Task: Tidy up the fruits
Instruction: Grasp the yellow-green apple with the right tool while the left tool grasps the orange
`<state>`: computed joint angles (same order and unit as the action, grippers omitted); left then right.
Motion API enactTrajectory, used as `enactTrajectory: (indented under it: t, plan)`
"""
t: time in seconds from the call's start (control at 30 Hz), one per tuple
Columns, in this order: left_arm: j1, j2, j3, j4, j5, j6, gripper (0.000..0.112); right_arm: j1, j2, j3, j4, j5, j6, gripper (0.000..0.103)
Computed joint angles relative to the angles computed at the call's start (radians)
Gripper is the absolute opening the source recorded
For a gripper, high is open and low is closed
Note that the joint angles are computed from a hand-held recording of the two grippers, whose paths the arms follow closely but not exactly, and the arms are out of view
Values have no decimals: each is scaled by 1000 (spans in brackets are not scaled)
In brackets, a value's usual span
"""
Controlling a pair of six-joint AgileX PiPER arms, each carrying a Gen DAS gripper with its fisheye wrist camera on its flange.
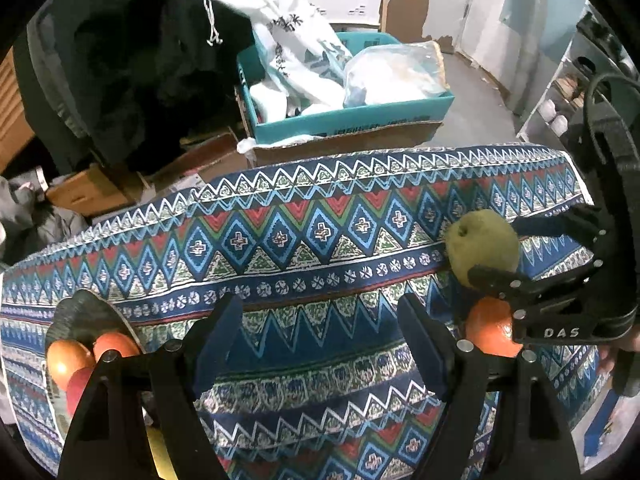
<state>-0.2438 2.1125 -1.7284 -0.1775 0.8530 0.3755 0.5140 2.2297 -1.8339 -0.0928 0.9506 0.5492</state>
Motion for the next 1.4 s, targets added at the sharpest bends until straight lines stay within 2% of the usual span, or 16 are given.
enactTrajectory:
  t: [0.2,0.23,0.43,0.63,1.0,1.3,1.4]
  plan:
    - [-10,44,-32,21,-10,6,81,-10,44,-2,21,-31,-7,80]
    - [-12,48,-35,27,-13,3,81,-12,48,1,21,-33,-3,78]
    - [-16,54,-42,10,4,5,81,-10,10,78,-14,-99,60,74]
    - [-23,32,-23,-55,29,20,81,4,-142,271,-171,-186,278,74]
    - [-128,-38,68,-91,15,26,81,4,-414,615,-252,-234,497,74]
    - [-229,-46,131,-70,-8,1,81,28,-515,802,-290,-288,646,74]
    - [-256,-33,143,-49,-18,-17,81,29,-534,854,-285,-329,681,74]
